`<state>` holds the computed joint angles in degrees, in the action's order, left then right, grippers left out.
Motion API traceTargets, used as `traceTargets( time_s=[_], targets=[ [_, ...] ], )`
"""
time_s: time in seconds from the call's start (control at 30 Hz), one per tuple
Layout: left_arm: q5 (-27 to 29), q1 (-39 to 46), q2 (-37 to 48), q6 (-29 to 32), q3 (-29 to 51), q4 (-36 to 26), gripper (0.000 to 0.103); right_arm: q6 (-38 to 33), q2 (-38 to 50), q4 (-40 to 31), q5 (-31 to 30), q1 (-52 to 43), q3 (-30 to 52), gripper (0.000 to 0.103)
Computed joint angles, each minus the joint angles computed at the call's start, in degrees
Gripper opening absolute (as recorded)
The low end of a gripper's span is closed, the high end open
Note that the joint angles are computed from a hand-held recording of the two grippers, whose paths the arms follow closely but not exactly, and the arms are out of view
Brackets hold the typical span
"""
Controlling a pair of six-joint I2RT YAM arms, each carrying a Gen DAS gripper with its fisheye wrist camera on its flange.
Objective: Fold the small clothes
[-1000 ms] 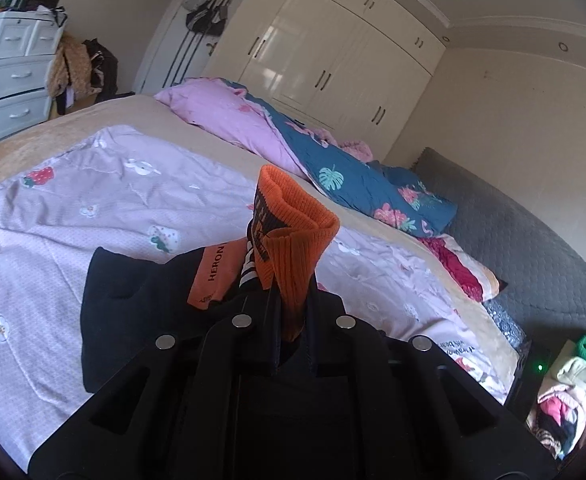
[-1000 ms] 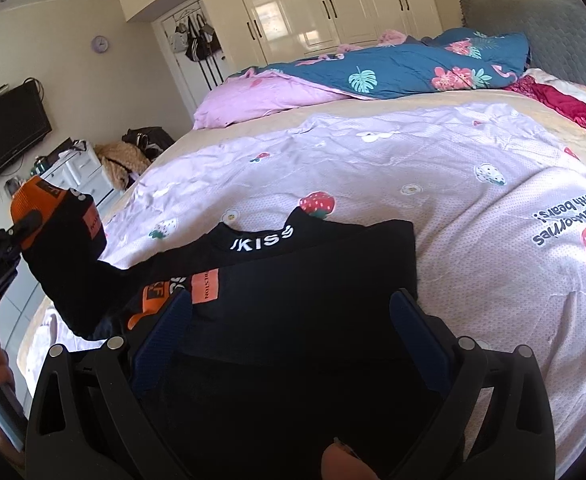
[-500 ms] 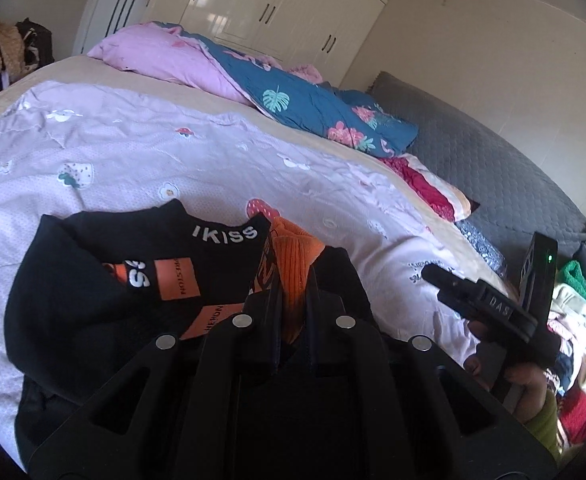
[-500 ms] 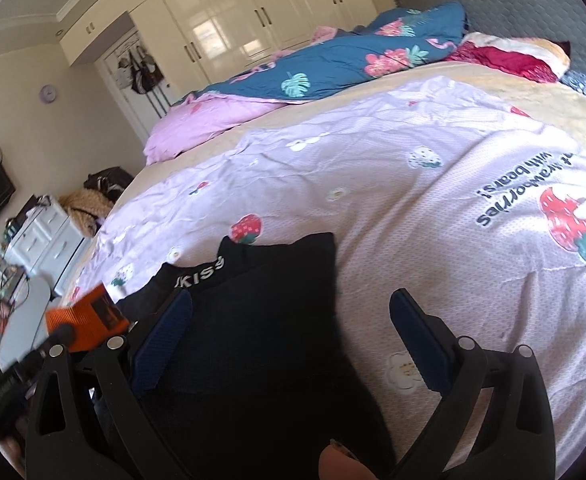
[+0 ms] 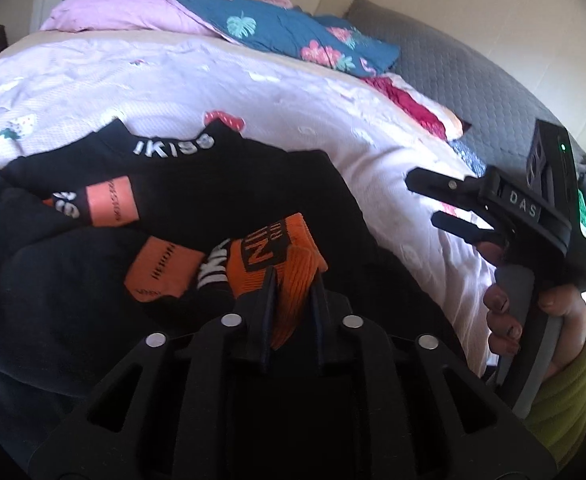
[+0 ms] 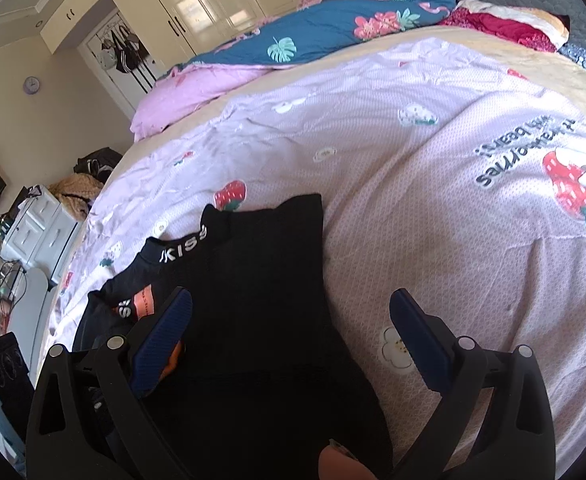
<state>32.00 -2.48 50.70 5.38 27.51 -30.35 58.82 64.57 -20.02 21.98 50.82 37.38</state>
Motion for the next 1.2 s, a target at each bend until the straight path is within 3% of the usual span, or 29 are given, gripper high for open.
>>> traceTargets(
  time_s=[0.03,0.1,0.23,0.33,0.43,0.5,0.6,0.63,0.77,0.8,1.0,1.2],
  targets=[
    [0.31,-0.30,0.61,0.19,0.18,-0.23,0.017,0.04,0.44,0.30,-1.10,-0.24,-0.09,0.099],
    [1.28,-0.06,1.21,1.07,0.48,-1.24,0.036,-0.20,1.54,1.54,-2.92,-0.22,-0.16,0.099],
    [5.13,6.06,0.68,5.11,2.56,-5.05,0.046,-1.92,4.98,3.00,-5.13,1.18,1.14,0.098],
    [8.34,14.84,1.72,9.05,5.15,-7.24,0.062,-3.90,8.67,4.87,-7.36,3.05,2.73,0.097],
    [7.64,24.39,3.60,12.40,7.69,-7.33,0.071,-5.55,13.86,7.76,-10.25,5.34,4.96,0.080],
    [6.42,29.76,5.26,13.48,9.07,-6.13,0.080,-6.30,16.72,9.11,-11.25,6.68,6.30,0.077],
    [6.66,36.44,8.14,14.39,11.02,-4.63,0.086,-6.98,20.53,9.62,-11.12,8.78,8.45,0.071],
    [7.65,39.34,9.94,14.73,12.23,-4.59,0.088,-7.07,21.70,9.62,-10.92,9.32,9.09,0.064],
    [8.57,46.09,14.48,13.47,15.68,-2.56,0.090,-7.39,25.16,10.25,-9.04,11.37,11.17,0.012],
    [8.40,47.45,15.43,12.98,16.60,-2.09,0.090,-8.29,25.42,10.22,-8.12,12.05,11.79,0.008],
    [11.01,55.12,22.02,11.28,21.47,-1.74,0.090,-16.37,22.49,8.58,-0.65,15.26,17.08,0.007],
    [10.61,55.06,21.80,11.22,21.14,-1.91,0.090,-26.98,19.74,6.63,3.42,15.41,25.49,0.007]
  ],
)
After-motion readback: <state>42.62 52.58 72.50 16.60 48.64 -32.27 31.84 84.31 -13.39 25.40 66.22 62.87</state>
